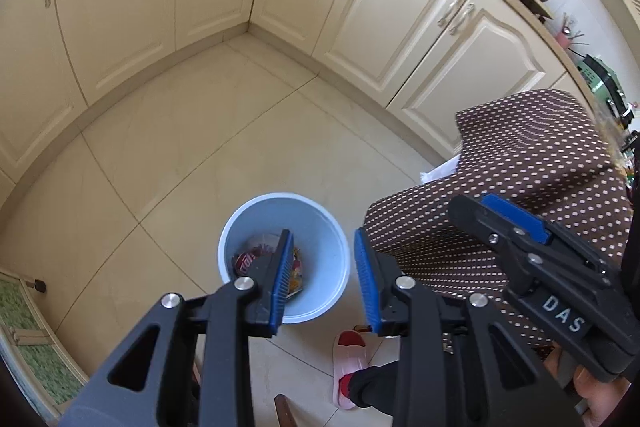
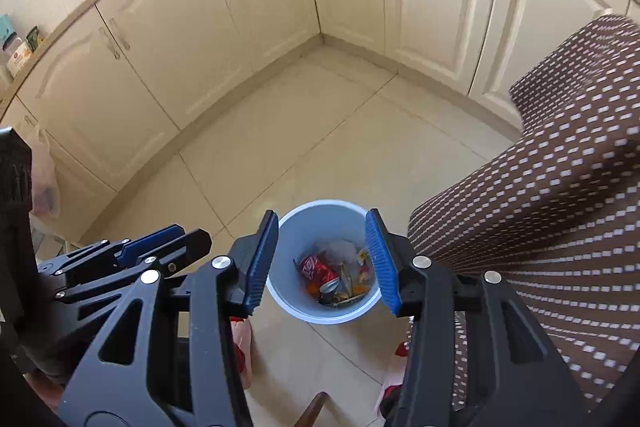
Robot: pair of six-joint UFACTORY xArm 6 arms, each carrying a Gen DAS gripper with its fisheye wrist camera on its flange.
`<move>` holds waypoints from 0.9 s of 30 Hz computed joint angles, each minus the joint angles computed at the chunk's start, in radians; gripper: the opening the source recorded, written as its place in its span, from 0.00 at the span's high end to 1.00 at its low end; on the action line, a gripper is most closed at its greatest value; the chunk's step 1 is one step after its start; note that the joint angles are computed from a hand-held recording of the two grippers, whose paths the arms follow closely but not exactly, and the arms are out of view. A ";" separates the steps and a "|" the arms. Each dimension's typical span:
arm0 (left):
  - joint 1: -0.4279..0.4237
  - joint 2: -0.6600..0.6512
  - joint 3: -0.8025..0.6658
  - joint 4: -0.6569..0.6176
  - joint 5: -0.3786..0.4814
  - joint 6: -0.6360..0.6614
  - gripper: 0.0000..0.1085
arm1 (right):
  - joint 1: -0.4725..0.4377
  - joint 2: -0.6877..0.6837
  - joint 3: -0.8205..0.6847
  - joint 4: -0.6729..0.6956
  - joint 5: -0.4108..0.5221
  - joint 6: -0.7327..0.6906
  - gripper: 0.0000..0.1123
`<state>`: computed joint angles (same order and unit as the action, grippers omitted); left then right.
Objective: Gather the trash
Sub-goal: 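Move both open tools back over the table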
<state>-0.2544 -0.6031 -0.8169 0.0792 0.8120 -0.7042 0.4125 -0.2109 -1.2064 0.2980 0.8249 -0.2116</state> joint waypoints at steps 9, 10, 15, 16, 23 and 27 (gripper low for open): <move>-0.179 0.060 -0.209 0.151 0.057 -0.099 0.66 | -0.158 -0.196 0.013 0.113 0.022 -0.121 0.60; -0.203 0.077 -0.241 0.166 0.061 -0.105 0.63 | -0.182 -0.215 0.011 0.128 0.026 -0.137 0.60; -0.321 0.200 -0.435 0.234 0.085 -0.120 0.56 | -0.361 -0.301 -0.008 0.219 0.058 -0.236 0.59; -0.345 0.236 -0.485 0.237 0.087 -0.119 0.55 | -0.415 -0.310 -0.016 0.247 0.070 -0.262 0.59; -0.463 0.536 -0.857 0.225 0.135 -0.049 0.40 | -0.709 -0.269 -0.082 0.344 0.112 -0.354 0.56; -0.483 0.719 -1.082 0.141 0.172 0.004 0.40 | -0.826 -0.211 -0.122 0.370 0.123 -0.362 0.55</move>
<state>-0.7378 0.1162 -1.8993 0.2199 0.9838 -0.7003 -0.4130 -0.4222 -1.3283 0.6682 0.9481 -0.5736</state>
